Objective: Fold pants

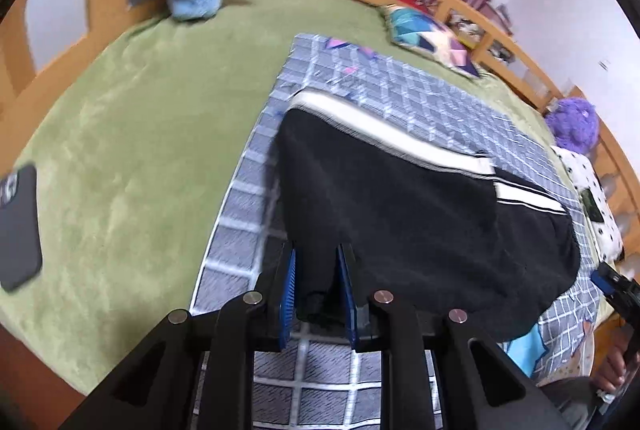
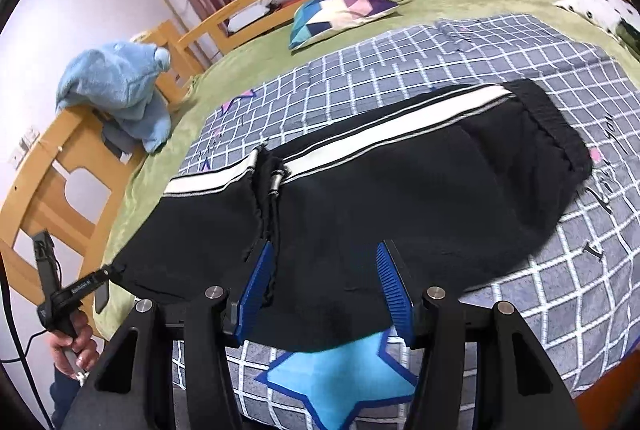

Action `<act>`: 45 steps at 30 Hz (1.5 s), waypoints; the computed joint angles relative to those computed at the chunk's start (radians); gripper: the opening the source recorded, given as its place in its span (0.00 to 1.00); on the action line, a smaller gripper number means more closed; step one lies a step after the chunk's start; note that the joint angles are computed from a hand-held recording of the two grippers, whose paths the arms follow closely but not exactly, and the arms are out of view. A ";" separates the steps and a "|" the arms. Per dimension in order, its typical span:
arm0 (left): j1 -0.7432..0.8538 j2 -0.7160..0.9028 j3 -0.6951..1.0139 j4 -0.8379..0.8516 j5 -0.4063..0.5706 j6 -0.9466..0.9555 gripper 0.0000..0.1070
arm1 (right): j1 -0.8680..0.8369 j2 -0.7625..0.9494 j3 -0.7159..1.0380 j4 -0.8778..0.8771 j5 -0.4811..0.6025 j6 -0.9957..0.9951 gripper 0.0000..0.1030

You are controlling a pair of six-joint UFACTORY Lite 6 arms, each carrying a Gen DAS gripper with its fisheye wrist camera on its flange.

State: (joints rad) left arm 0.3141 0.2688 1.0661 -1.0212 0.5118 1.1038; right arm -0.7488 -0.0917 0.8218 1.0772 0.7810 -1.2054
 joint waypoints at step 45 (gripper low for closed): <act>-0.754 0.036 0.298 0.009 0.057 -0.302 0.55 | -0.209 0.434 0.375 -0.059 0.045 -0.123 0.52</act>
State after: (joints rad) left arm -0.4401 0.3050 1.3640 -1.0121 0.5693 0.8016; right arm -0.9582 0.3419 1.1964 1.0183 0.8260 -1.3281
